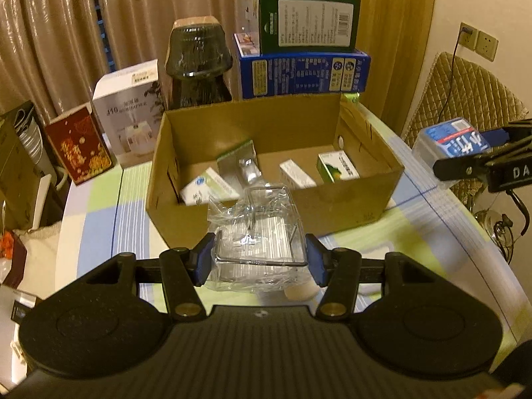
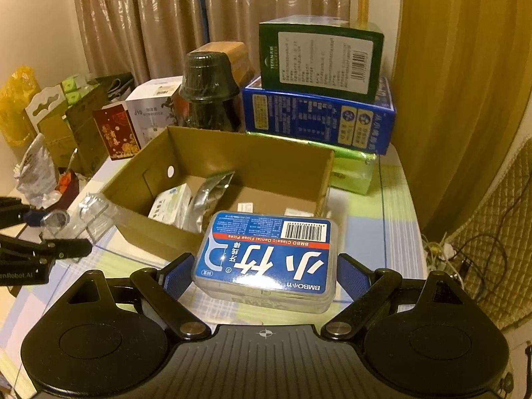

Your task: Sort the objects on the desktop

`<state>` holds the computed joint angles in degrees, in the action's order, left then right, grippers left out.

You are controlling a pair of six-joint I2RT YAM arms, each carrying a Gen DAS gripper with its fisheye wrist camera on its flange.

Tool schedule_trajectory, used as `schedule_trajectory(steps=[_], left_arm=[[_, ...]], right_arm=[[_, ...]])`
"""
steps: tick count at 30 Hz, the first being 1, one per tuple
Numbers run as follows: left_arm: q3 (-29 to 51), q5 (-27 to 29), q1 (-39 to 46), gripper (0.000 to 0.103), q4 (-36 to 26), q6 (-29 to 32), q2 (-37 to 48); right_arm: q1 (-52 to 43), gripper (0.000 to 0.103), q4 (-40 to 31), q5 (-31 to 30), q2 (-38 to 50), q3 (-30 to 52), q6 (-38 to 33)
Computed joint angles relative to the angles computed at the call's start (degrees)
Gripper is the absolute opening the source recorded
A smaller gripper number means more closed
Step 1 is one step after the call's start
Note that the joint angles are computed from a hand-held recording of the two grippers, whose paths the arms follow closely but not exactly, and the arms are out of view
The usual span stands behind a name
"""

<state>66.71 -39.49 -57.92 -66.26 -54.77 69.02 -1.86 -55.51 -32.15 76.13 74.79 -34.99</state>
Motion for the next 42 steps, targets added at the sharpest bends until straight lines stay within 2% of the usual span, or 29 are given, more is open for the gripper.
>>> schedule_trajectory(steps=[8, 22, 32, 42], left_arm=[[0.90, 3.76, 8.38, 0.051, 6.11, 11.14, -0.23], [-0.13, 12.20, 20.64, 0.051, 14.82, 21.81, 0.96], [-0.08, 18.88, 28.80, 0.051, 21.51, 25.53, 5.22], [-2.10, 21.29, 32.03, 0.051, 27.38, 26.94, 8.27]], right_arm=[[3.74, 0.088, 1.77, 2.45, 4.40, 3.60, 3.21], [7.75, 0.088, 4.45, 4.91, 12.20, 9.88, 7.86], [9.76, 0.088, 7.42, 6.32, 17.15, 11.49, 11.85], [10.53, 0.088, 11.29, 7.85, 19.80, 10.86, 14.82]])
